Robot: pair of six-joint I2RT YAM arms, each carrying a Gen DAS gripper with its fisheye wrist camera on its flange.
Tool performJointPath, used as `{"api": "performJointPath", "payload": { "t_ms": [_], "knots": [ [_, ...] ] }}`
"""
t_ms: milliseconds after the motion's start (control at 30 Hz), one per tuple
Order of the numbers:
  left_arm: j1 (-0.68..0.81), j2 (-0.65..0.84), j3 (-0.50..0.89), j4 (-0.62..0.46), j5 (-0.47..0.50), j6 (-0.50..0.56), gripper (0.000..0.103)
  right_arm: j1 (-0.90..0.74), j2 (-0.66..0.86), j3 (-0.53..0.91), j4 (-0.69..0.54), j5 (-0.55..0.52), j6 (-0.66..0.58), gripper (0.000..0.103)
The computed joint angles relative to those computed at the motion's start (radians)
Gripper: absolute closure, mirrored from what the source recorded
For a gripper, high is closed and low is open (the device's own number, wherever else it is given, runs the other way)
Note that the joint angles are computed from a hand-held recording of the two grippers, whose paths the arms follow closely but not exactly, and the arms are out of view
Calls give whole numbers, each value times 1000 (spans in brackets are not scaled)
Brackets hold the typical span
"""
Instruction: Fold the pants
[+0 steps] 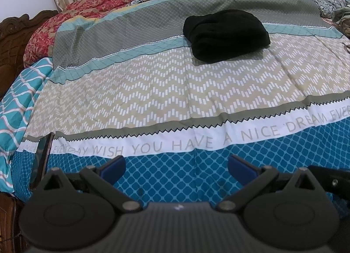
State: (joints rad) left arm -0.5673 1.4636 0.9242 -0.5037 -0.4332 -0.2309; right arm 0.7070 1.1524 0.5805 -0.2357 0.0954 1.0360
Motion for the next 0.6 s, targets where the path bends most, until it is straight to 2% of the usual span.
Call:
{"api": "performJointPath", "payload": {
  "t_ms": [600],
  "knots": [
    [-1, -18, -13, 9, 39, 14, 0, 13, 1, -6, 8, 16, 12, 6]
  ]
}}
